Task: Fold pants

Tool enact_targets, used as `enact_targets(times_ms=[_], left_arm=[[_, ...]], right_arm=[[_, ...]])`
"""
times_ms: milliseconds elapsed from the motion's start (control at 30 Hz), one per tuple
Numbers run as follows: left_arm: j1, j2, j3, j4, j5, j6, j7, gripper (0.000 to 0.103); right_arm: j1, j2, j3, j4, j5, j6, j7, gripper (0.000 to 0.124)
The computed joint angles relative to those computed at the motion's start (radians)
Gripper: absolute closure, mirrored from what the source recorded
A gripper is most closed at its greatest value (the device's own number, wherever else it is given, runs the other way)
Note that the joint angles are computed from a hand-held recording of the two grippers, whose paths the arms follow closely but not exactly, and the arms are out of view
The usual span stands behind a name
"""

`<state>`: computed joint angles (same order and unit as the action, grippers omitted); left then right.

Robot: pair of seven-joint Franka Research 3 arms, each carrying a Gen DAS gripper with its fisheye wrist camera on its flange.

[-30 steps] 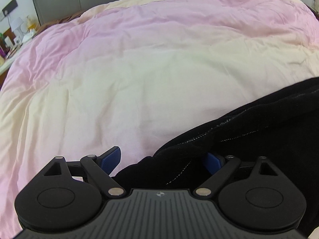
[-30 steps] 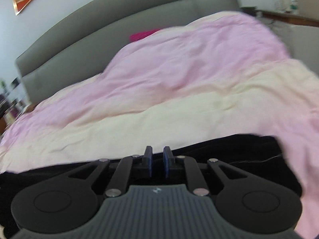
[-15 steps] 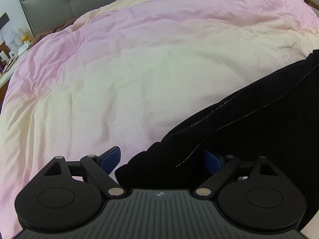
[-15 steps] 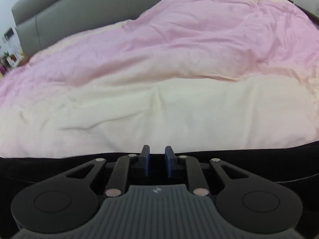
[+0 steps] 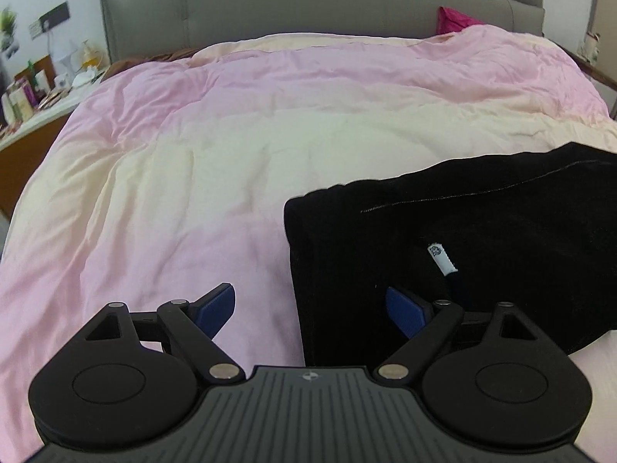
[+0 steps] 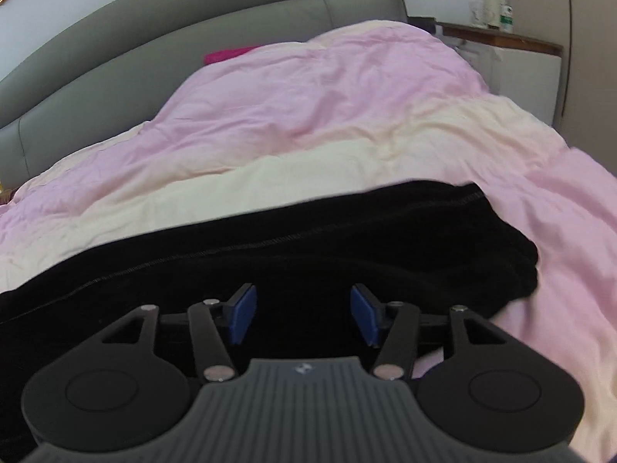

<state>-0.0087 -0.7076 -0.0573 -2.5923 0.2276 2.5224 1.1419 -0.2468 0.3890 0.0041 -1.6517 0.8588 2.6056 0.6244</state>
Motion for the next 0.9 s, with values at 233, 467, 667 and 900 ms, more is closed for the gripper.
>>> enact_targets(times_ms=[233,467,667,900], left_arm=[[0.014,-0.145,-0.017,-0.076,-0.023,-0.097,-0.144,0.005],[0.004,-0.192,-0.028,-0.088,-0.007,-0.139,-0.197,0.005],[-0.005,-0.149,-0.040,-0.047,0.020,-0.153,-0.208,0.005],[0.001,-0.115,-0.059,-0.026,0.057,-0.171,-0.234,0.005]], right_arm=[[-0.030,0.041,-0.029,0.005,-0.044,-0.054,0.250,0.070],[-0.120,0.070,0.024,0.044,0.386,0.012,0.340,0.064],[-0.128,0.183,0.005,0.172,0.264,0.058,0.594,0.079],[-0.207,0.212,0.201,0.271,0.378,0.265,0.056,0.111]])
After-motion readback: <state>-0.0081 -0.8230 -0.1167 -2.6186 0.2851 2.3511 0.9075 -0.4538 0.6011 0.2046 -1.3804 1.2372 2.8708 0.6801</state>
